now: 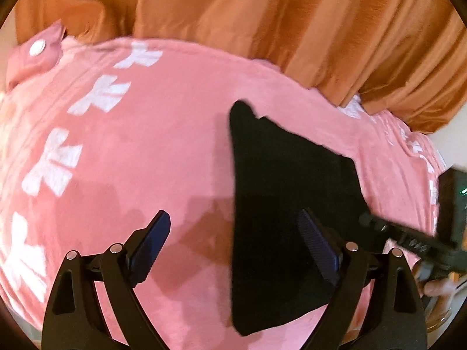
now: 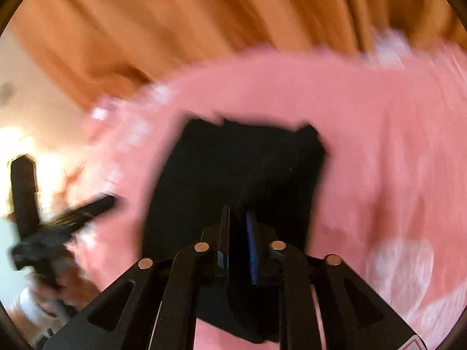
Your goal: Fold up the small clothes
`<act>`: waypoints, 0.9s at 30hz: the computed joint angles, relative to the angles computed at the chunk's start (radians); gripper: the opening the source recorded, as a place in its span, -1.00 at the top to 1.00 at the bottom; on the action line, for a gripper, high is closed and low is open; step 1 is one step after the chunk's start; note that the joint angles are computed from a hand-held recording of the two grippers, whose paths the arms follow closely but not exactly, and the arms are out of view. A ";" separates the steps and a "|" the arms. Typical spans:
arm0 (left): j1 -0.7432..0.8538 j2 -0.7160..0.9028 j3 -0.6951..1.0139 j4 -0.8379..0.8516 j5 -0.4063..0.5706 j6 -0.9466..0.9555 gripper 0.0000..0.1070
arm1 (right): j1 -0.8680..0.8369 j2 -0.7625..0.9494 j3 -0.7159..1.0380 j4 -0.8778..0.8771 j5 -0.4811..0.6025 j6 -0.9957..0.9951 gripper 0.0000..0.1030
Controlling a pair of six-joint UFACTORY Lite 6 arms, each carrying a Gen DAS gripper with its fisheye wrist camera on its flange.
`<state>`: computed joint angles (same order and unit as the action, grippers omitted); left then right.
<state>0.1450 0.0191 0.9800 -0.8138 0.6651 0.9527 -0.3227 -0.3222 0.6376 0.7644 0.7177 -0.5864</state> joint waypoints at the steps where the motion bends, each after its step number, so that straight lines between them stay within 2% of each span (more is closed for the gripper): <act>1: 0.006 0.007 -0.002 0.005 0.003 0.005 -0.63 | -0.023 -0.008 -0.036 0.009 0.012 -0.017 0.68; 3: 0.032 0.006 -0.014 0.007 0.025 0.043 -0.63 | -0.033 -0.065 -0.079 -0.015 0.022 -0.019 0.60; 4: 0.041 -0.001 -0.027 0.005 0.043 0.063 -0.63 | -0.028 -0.096 -0.095 -0.038 0.023 -0.007 0.43; 5: 0.046 0.003 -0.035 0.013 0.077 0.080 -0.64 | -0.023 -0.111 -0.102 -0.055 0.024 0.008 0.18; 6: 0.050 0.009 -0.042 0.019 0.098 0.091 -0.65 | -0.020 -0.101 -0.094 -0.058 0.023 0.013 0.11; 8: 0.042 0.048 -0.041 0.058 0.181 0.090 -0.68 | -0.022 -0.064 -0.081 -0.048 0.035 0.010 0.11; 10: 0.025 0.074 -0.053 0.099 0.212 0.075 -0.68 | -0.020 -0.038 -0.060 -0.036 0.057 0.043 0.11; 12: 0.006 0.069 -0.107 0.132 0.160 0.068 -0.67 | -0.073 -0.022 -0.037 0.034 0.123 -0.010 0.10; 14: 0.002 0.044 -0.154 0.108 0.117 0.129 -0.66 | -0.132 0.016 -0.018 0.130 0.193 -0.083 -0.04; 16: -0.018 0.012 -0.184 0.129 0.074 0.150 -0.54 | -0.119 0.083 0.007 0.150 0.172 -0.081 -0.09; 17: -0.020 -0.006 -0.200 0.132 0.050 0.158 -0.41 | -0.098 0.118 0.020 0.146 0.139 -0.058 -0.08; 18: -0.015 -0.014 -0.206 0.134 0.043 0.161 -0.36 | -0.086 0.148 0.029 0.152 0.121 -0.053 0.01; 19: -0.005 -0.012 -0.202 0.132 0.050 0.167 -0.22 | -0.058 0.164 0.043 0.161 0.106 -0.052 0.47; 20: 0.016 -0.001 -0.185 0.126 0.072 0.172 -0.09 | -0.020 0.165 0.072 0.143 0.099 -0.026 0.74; 22: 0.052 0.019 -0.148 0.113 0.116 0.179 -0.03 | 0.036 0.096 0.123 0.123 0.103 0.011 0.77; 24: 0.090 0.007 -0.125 0.104 0.129 0.183 -0.03 | 0.032 -0.018 0.185 0.233 0.221 -0.040 0.79; 25: 0.093 0.004 -0.123 0.100 0.126 0.187 -0.03 | 0.027 -0.053 0.195 0.254 0.244 -0.052 0.82; 27: 0.095 -0.008 -0.124 0.094 0.117 0.189 -0.03 | 0.055 -0.082 0.205 0.172 0.204 0.018 0.82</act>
<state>0.2403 0.0115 0.8557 -0.7201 0.7821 1.1413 -0.2681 -0.4042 0.8424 0.9360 0.9219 -0.5682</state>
